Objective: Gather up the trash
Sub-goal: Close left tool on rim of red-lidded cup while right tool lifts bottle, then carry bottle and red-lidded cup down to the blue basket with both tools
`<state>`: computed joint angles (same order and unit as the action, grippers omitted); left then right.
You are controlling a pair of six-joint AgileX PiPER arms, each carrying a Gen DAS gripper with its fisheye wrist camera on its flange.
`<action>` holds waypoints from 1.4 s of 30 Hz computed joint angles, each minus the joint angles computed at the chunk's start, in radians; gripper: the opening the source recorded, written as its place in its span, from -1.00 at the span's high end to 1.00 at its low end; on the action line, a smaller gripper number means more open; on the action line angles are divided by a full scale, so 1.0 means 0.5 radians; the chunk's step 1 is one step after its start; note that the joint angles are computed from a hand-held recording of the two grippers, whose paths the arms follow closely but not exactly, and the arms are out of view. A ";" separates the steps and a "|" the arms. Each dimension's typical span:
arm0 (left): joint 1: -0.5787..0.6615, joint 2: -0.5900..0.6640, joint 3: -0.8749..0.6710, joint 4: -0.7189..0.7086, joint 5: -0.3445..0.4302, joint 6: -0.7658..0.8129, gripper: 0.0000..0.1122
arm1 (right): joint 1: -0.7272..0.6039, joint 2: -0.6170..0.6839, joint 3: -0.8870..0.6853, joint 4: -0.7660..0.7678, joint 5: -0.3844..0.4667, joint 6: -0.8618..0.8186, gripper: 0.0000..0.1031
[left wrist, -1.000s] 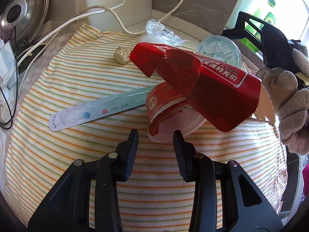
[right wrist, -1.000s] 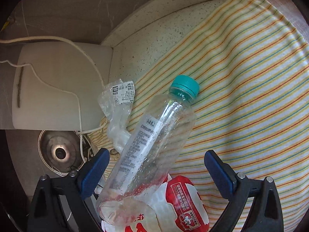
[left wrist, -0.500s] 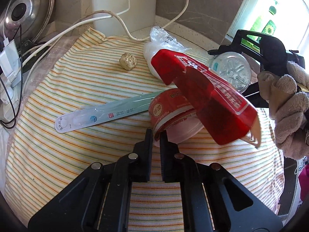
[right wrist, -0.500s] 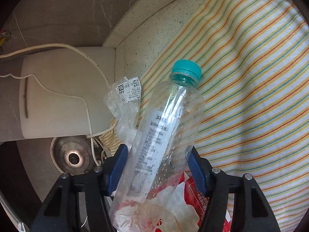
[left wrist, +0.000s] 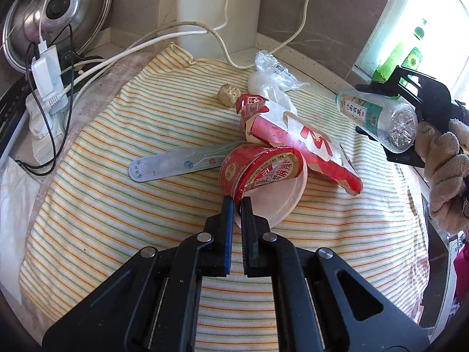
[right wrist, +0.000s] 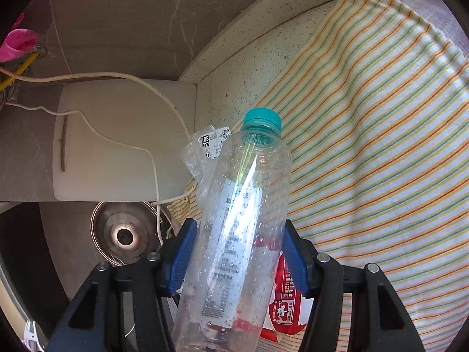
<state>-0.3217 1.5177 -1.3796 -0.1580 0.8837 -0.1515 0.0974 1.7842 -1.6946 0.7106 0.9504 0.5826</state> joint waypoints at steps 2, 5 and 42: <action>0.028 -0.047 0.038 -0.012 0.009 0.012 0.95 | -0.010 -0.034 0.018 -0.003 0.023 -0.039 -0.16; 0.061 -0.129 0.100 -0.028 0.035 0.034 0.95 | -0.013 -0.094 0.046 -0.031 0.054 -0.081 -0.16; 0.749 -1.067 0.513 -0.463 0.662 0.731 0.96 | 1.392 -0.845 0.339 -1.338 0.355 0.515 -0.15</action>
<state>0.0530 0.9841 -1.1231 -0.3896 1.2149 0.2139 0.7936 1.3619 -1.5252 0.0414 1.1277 0.8401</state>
